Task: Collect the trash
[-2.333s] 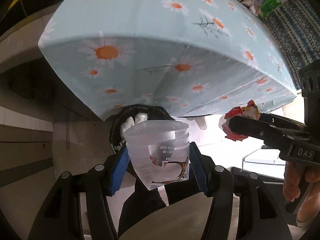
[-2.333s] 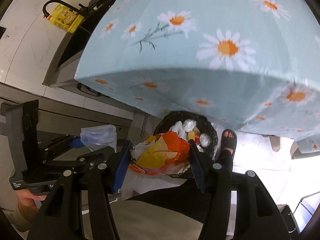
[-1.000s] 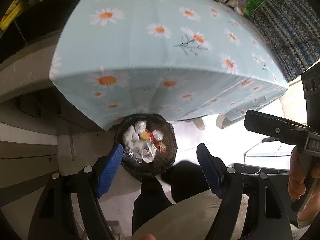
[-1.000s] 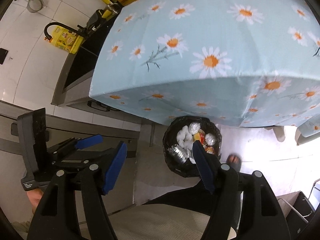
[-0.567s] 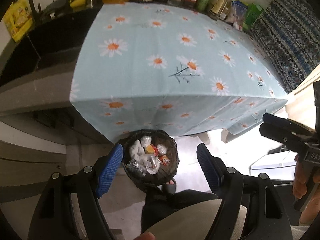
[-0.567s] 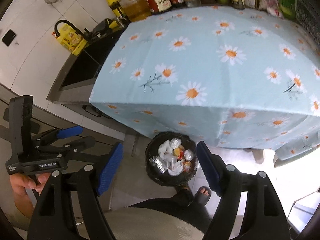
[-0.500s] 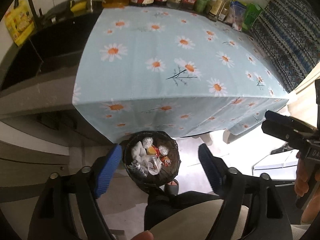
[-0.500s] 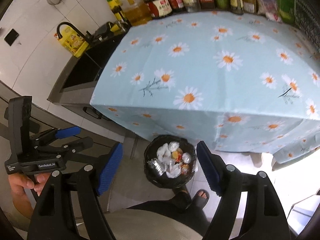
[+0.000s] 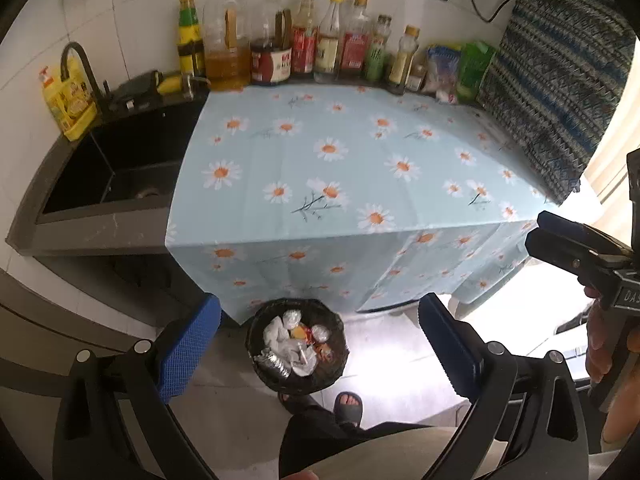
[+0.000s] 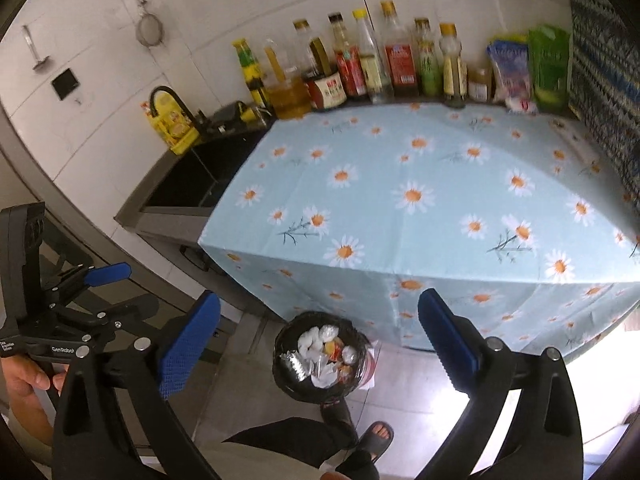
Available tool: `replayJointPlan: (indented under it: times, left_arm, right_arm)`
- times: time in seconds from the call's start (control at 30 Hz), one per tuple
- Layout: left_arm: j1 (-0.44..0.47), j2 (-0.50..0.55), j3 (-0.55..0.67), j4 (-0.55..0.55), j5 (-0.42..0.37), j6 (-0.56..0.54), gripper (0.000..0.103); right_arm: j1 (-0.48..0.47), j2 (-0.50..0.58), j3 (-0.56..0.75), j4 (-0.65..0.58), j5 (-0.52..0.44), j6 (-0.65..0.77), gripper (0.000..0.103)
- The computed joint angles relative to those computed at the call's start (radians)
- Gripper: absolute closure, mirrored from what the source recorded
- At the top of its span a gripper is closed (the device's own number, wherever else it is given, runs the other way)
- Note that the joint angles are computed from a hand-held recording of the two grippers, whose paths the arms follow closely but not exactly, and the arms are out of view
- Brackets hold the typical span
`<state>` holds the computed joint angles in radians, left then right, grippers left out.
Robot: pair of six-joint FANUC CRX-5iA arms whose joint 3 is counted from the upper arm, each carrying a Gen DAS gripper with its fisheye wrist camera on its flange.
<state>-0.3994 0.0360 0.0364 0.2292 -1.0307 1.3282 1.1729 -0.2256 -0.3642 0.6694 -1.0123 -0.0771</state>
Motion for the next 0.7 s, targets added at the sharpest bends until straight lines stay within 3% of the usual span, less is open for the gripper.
replayJointPlan:
  times: [0.4, 0.7]
  left_arm:
    - [-0.063, -0.086, -0.016, -0.057, 0.035, 0.070, 0.007]
    - [-0.067, -0.090, -0.005, -0.077, 0.039, 0.113, 0.007]
  right_arm:
    - [0.093, -0.078, -0.042, 0.121, -0.105, -0.074, 0.005]
    - [0.114, -0.087, -0.039, 0.142, -0.136, -0.083, 0.005]
